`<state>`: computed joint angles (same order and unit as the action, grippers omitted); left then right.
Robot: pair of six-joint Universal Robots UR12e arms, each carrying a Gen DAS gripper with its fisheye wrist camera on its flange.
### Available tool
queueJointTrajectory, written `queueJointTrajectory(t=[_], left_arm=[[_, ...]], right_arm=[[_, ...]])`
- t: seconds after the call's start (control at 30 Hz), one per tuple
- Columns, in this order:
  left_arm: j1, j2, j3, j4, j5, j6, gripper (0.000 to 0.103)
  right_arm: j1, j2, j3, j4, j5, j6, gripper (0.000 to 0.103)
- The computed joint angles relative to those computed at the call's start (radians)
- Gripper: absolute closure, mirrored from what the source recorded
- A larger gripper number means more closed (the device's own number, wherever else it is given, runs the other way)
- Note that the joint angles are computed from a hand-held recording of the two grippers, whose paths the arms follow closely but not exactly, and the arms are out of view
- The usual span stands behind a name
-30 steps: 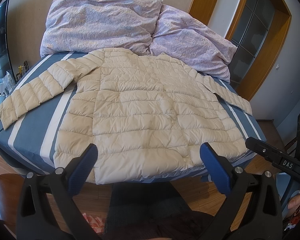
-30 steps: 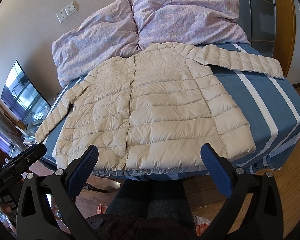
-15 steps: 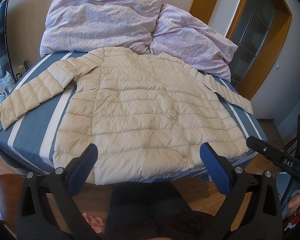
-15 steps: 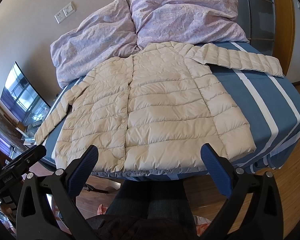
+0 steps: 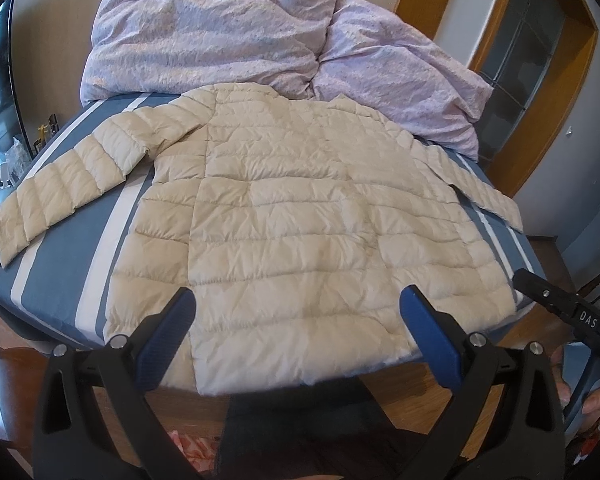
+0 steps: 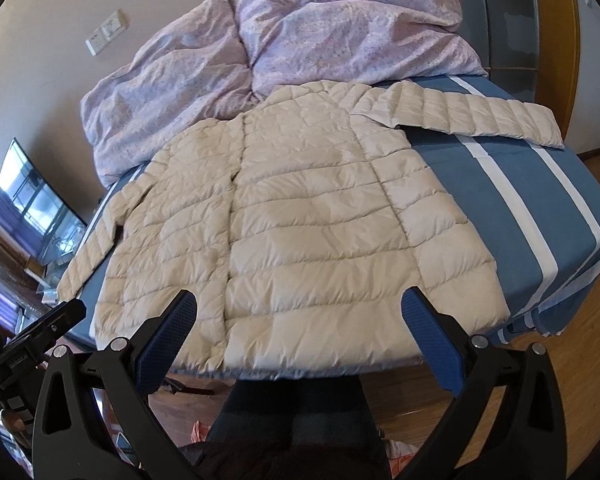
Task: Fold large clothes
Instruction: 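Grasp the cream jacket's sleeve cuff with the right gripper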
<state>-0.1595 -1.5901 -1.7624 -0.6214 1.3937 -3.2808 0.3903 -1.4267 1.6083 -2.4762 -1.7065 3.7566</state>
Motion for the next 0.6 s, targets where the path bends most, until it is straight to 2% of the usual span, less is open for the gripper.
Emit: queueJointTrajectory(t=[0.27,0.4,0.6], left_arm=[[0.0,-0.108,0.097,-0.018,0.078,-0.017,0.002],[-0.004,-0.166,0.154,-0.024,0.123,-0.012,0.002],[-0.018,-0.258,0.242,-0.02,0.231,0.017,0.002]], right_arm=[[-0.058,0.028,0.009,-0.073,-0.014,0.008,0.001],[-0.097,0.049,-0.01,-0.043,-0.056,-0.007,0.001],[-0.175,0.065,-0.025,0.004,-0.097,0.048,0.001]])
